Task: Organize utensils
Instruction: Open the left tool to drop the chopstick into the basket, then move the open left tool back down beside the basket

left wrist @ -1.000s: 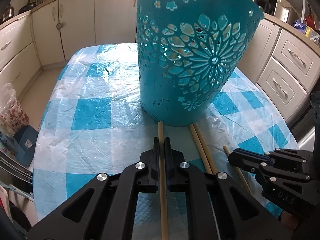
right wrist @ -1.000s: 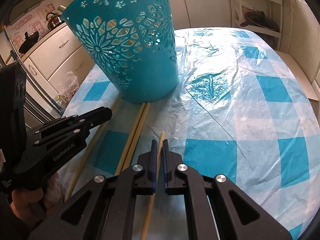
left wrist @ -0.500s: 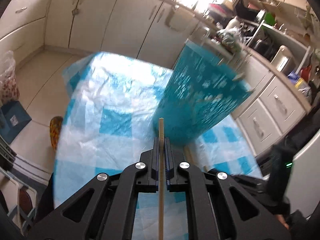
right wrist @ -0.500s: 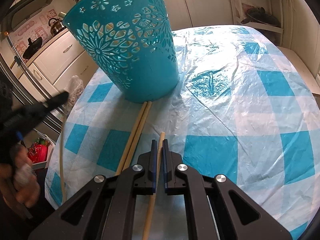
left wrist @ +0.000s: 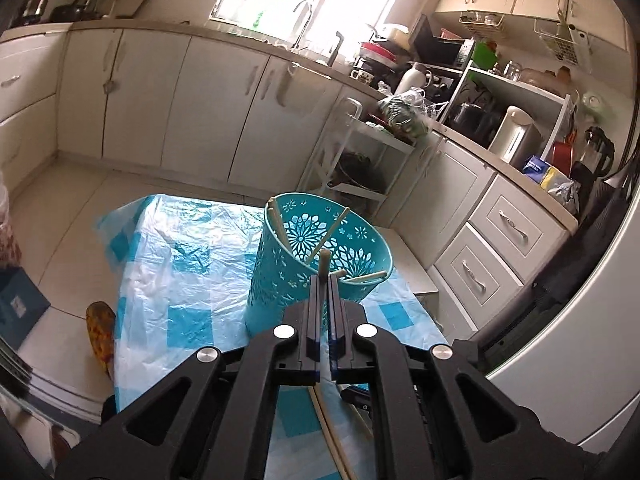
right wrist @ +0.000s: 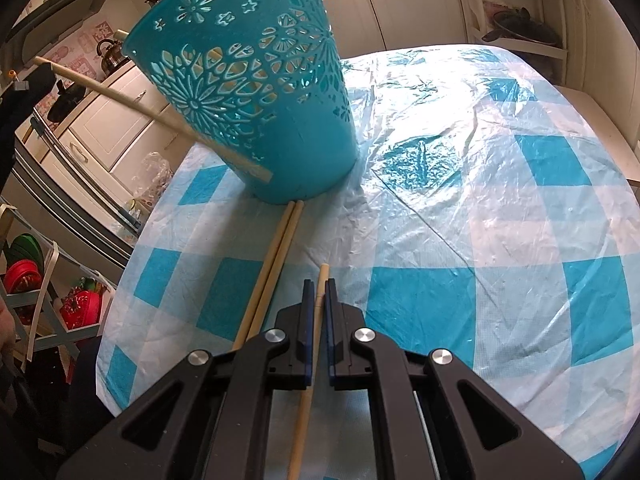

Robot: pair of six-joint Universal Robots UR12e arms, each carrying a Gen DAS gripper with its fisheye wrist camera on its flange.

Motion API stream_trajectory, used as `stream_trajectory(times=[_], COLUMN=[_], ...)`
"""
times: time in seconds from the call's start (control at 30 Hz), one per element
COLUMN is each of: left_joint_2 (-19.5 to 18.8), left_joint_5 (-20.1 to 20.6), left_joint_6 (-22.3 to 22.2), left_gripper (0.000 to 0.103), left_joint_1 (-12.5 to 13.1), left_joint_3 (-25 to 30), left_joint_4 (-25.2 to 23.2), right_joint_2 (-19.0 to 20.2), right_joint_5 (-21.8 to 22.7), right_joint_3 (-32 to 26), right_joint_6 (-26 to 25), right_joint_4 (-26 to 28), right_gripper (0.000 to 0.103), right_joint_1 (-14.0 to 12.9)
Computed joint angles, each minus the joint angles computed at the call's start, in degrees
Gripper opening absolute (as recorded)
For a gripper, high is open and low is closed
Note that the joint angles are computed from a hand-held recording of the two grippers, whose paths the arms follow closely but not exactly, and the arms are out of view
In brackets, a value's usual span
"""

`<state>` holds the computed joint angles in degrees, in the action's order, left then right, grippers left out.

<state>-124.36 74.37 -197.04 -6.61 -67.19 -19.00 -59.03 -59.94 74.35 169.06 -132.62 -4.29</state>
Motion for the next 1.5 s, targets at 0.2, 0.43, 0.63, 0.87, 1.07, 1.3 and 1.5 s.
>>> stream_trajectory(times=[0.2,0.43,0.63,0.87,1.07,1.3,1.5], left_joint_2=[1.1,0.4,-5.9,-14.1,-18.1,-13.6,-5.9], left_joint_5=[0.2,5.1,10.8,21.5,25.2,18.9,9.2], left_joint_6=[0.9,3.5,0.0,1.0,4.0,6.0,-1.9], left_gripper=[0.000,0.001,0.008,0.045,0.030,0.005,0.005], left_joint_1=[0.2,-0.1,0.8,-0.8,-1.6,-0.5,1.5], left_joint_3=[0.2,3.2,9.7,22.2,28.5,20.8,10.8], left_joint_4=[0.4,-8.1,-24.1,-33.7,-39.6,-33.3,-12.4], right_joint_2=[0.1,0.2,0.1,0.1,0.5,1.2,1.5], right_joint_5=[0.1,0.7,0.8,1.5,3.0,4.1,4.9], right_joint_3=[-0.2,-0.3,-0.1,-0.1,-0.7,-1.9,-2.3], right_joint_6=[0.2,0.6,1.1,0.8,0.7,1.5,2.2], right_joint_4=[0.2,0.5,0.4,0.7,1.9,3.3,3.9], right_gripper=[0.006,0.006,0.006,0.006,0.006,0.006,0.006], right_joint_1=[0.0,-0.1,-0.3,-0.5,-0.8,-0.9,-1.1])
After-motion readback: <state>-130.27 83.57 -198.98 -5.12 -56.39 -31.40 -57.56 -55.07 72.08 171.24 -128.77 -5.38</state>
